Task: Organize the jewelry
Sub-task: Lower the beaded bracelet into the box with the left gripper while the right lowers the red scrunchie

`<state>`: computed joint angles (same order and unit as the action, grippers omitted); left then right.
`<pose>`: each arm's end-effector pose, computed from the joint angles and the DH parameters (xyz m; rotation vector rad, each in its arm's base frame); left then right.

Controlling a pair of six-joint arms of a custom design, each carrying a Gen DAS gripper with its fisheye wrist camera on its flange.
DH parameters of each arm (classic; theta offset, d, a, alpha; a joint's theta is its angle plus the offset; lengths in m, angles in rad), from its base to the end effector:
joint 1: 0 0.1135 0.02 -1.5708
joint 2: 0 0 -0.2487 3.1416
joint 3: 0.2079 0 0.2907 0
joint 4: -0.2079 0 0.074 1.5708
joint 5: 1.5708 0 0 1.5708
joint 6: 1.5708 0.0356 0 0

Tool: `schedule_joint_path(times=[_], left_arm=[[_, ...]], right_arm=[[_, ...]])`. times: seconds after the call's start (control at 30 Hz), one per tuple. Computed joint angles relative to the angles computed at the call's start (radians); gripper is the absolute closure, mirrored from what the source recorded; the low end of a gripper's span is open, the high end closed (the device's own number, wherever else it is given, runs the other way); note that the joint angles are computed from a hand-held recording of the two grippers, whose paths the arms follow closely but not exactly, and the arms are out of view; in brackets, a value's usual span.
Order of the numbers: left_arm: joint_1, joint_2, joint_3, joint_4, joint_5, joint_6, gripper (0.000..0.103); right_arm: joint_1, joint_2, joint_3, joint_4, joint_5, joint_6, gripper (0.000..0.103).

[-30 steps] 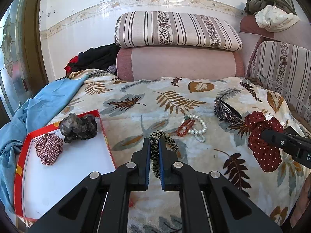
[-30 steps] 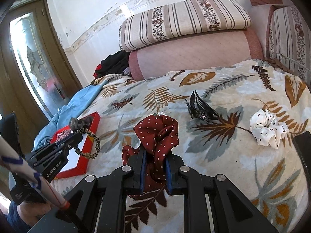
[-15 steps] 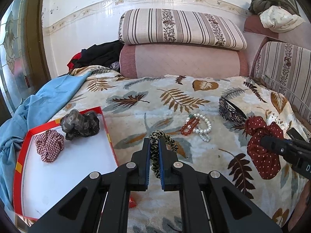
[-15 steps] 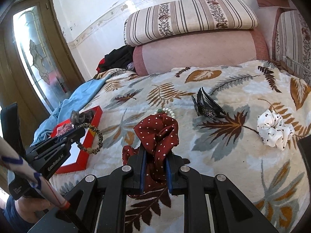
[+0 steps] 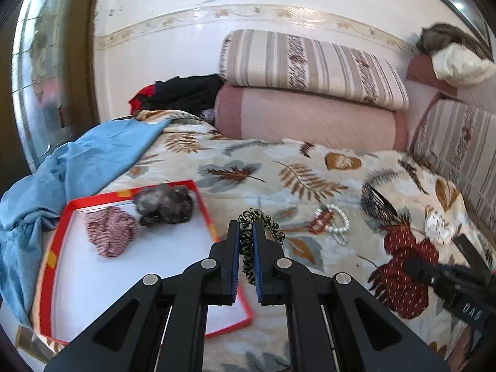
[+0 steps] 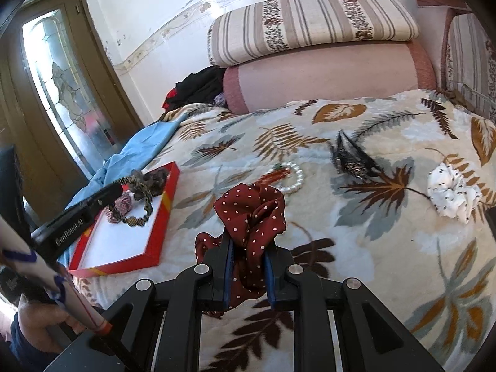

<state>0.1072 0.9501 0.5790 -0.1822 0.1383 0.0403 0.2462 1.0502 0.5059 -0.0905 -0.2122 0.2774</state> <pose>0.2542 0.0224 0.2112 0.0109 2.1187 -0.0592 0.2487 0.0702 0.1688 -0.0854 2.2375 0.5225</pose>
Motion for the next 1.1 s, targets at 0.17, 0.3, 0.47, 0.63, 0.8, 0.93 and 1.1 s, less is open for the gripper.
schedule_joint_path(times=[0.17, 0.3, 0.47, 0.63, 0.8, 0.93, 1.1], left_arm=[[0.118, -0.019, 0.020, -0.031, 0.066, -0.004, 0.095], [0.218, -0.005, 0.046, -0.054, 0.118, -0.003, 0.095], [0.332, 0.017, 0.074, -0.060, 0.169, 0.006, 0.095], [0.480, 0.135, 0.156, -0.046, 0.213, 0.009, 0.095], [0.600, 0.308, 0.252, -0.041, 0.250, -0.010, 0.095], [0.636, 0.425, 0.313, -0.045, 0.256, -0.016, 0.095], [0.619, 0.520, 0.357, -0.055, 0.240, -0.015, 0.095]], right_arm=[[0.079, 0.016, 0.020, -0.002, 0.028, 0.035, 0.083], [0.144, 0.054, 0.057, -0.004, 0.046, 0.060, 0.083], [0.240, 0.110, 0.132, -0.006, 0.086, 0.058, 0.083], [0.303, 0.188, 0.218, -0.008, 0.102, 0.035, 0.083], [0.357, 0.296, 0.312, -0.004, 0.112, 0.027, 0.083], [0.381, 0.402, 0.401, -0.008, 0.103, 0.020, 0.083], [0.403, 0.539, 0.523, -0.027, 0.088, 0.022, 0.083]])
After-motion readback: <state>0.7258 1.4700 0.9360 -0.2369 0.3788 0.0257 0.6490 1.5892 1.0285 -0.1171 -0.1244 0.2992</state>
